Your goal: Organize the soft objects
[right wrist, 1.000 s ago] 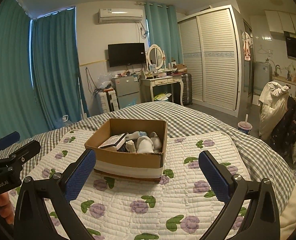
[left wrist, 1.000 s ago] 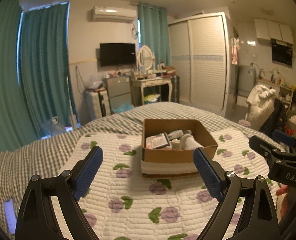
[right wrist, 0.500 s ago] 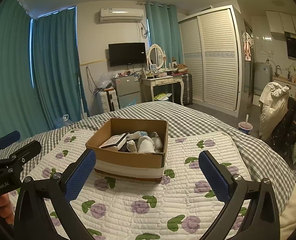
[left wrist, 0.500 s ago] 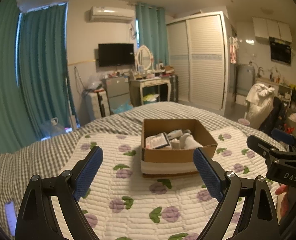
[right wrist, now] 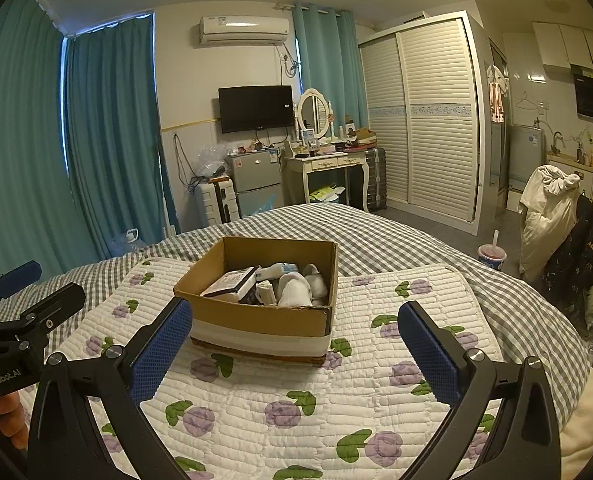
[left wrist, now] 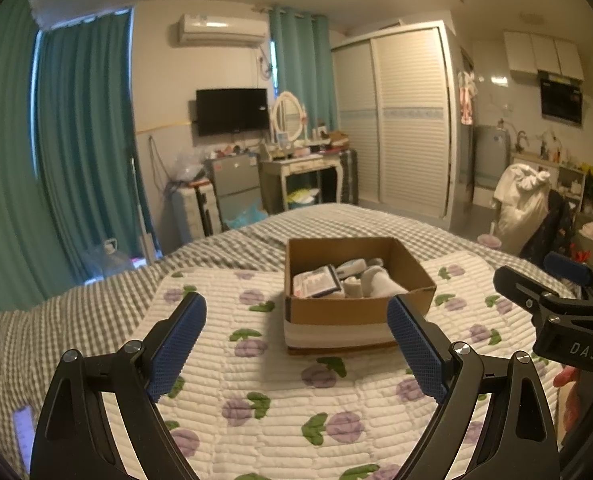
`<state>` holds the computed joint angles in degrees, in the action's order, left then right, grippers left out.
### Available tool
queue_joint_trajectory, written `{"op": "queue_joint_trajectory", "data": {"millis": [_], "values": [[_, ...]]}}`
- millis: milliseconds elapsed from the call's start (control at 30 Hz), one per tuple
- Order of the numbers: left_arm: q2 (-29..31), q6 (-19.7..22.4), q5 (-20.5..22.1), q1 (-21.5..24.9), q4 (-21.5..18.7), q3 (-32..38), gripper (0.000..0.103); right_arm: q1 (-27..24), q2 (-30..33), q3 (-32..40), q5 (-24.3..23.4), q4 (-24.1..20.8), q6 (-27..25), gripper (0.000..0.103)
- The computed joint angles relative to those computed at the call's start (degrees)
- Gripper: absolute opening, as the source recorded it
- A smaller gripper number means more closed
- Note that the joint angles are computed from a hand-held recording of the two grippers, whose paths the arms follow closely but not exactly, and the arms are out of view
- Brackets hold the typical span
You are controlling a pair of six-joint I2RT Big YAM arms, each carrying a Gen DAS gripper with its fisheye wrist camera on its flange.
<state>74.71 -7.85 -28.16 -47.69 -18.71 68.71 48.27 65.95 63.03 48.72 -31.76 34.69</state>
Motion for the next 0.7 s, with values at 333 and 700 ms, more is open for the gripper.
{"op": "queue_joint_trajectory", "data": {"millis": [333, 700], "values": [[-0.03, 0.24, 0.13, -0.07, -0.17, -0.06, 0.093, 0.16, -0.15, 0.01, -0.07, -0.18, 0.01, 0.103], [-0.21, 0.31, 0.09, -0.01, -0.08, -0.2, 0.093, 0.42, 0.17, 0.39, -0.31, -0.95, 0.47, 0.103]]}}
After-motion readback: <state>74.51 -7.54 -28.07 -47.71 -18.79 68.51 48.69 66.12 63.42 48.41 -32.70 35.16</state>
